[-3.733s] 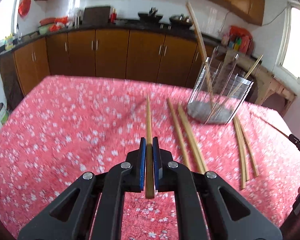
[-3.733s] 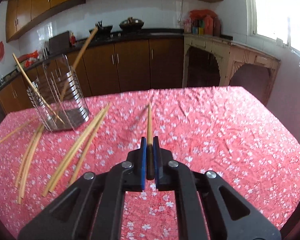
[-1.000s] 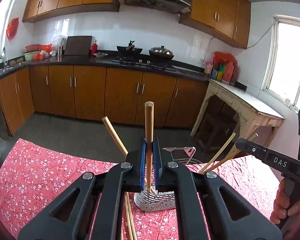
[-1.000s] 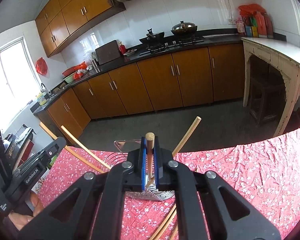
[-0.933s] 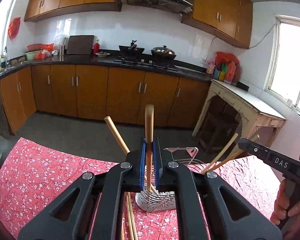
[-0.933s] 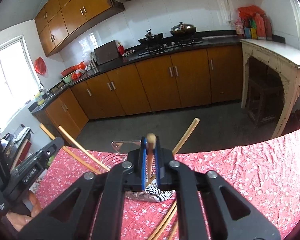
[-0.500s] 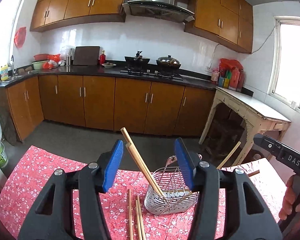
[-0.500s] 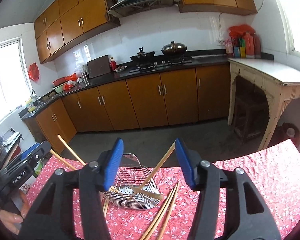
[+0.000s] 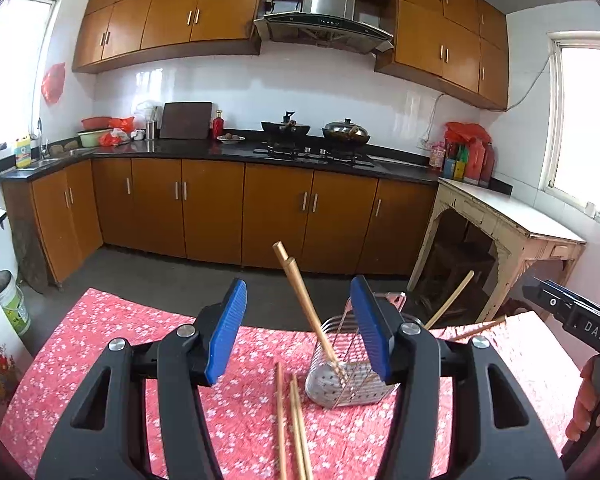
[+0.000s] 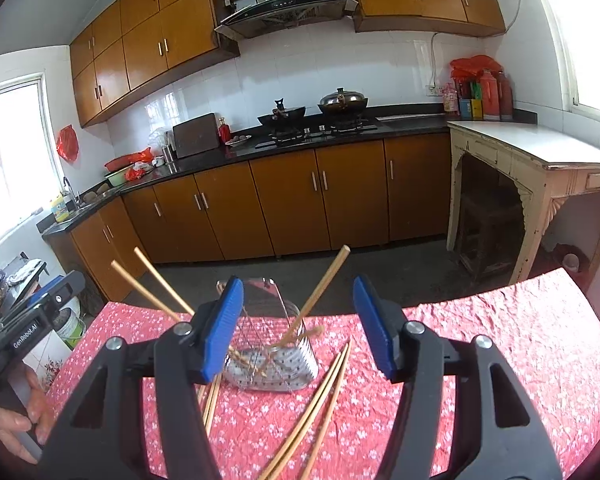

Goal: Organize utensils
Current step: 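Move both open tools back over the loose chopsticks on the table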

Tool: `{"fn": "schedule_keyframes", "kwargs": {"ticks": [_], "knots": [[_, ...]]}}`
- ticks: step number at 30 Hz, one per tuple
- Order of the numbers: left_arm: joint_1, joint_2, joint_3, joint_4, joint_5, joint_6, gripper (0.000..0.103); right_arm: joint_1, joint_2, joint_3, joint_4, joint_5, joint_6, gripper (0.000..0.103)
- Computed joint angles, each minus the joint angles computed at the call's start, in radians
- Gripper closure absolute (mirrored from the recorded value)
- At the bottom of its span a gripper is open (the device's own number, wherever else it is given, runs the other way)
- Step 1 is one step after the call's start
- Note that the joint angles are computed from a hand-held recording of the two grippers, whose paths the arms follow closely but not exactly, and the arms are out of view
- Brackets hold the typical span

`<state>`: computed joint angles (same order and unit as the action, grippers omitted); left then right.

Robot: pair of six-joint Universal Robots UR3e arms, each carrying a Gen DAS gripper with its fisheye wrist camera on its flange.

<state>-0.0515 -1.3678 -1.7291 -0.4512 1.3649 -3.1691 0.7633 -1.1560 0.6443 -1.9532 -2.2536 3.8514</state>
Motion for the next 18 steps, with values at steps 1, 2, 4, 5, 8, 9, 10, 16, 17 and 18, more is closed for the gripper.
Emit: {"fn": "schedule_keyframes", "kwargs": {"ticks": [1, 2, 4, 5, 8, 9, 10, 16, 17, 18], "knots": [[0.006, 0.018, -0.023, 0.004, 0.000, 0.006, 0.048, 0.016, -0.032, 0.066, -0.022, -0.014, 0.022, 0.045], [0.019, 0.045, -0.057, 0.005, -0.005, 0.016, 0.048, 0.025, -0.060, 0.122, -0.044, -0.022, 0.036, 0.045], [0.055, 0.099, -0.129, 0.011, -0.022, 0.041, 0.048, 0.047, -0.117, 0.244, -0.084, -0.043, 0.075, 0.044], [0.065, 0.115, -0.152, 0.014, -0.025, 0.050, 0.047, 0.055, -0.140, 0.298, -0.101, -0.051, 0.093, 0.044], [0.100, 0.169, -0.254, 0.032, -0.026, 0.088, 0.046, 0.078, -0.221, 0.485, -0.138, -0.074, 0.159, 0.044], [0.105, 0.178, -0.281, 0.041, -0.021, 0.098, 0.046, 0.080, -0.238, 0.528, -0.147, -0.075, 0.170, 0.044], [0.110, 0.185, -0.310, 0.051, -0.015, 0.109, 0.046, 0.084, -0.252, 0.574, -0.151, -0.075, 0.186, 0.044], [0.116, 0.145, -0.457, 0.133, 0.028, 0.143, 0.045, 0.063, -0.290, 0.800, -0.228, -0.007, 0.247, 0.044], [0.113, 0.130, -0.466, 0.142, 0.034, 0.143, 0.045, 0.056, -0.286, 0.823, -0.241, 0.011, 0.252, 0.044], [0.110, 0.111, -0.476, 0.152, 0.041, 0.145, 0.045, 0.053, -0.278, 0.835, -0.251, 0.024, 0.255, 0.044]]}}
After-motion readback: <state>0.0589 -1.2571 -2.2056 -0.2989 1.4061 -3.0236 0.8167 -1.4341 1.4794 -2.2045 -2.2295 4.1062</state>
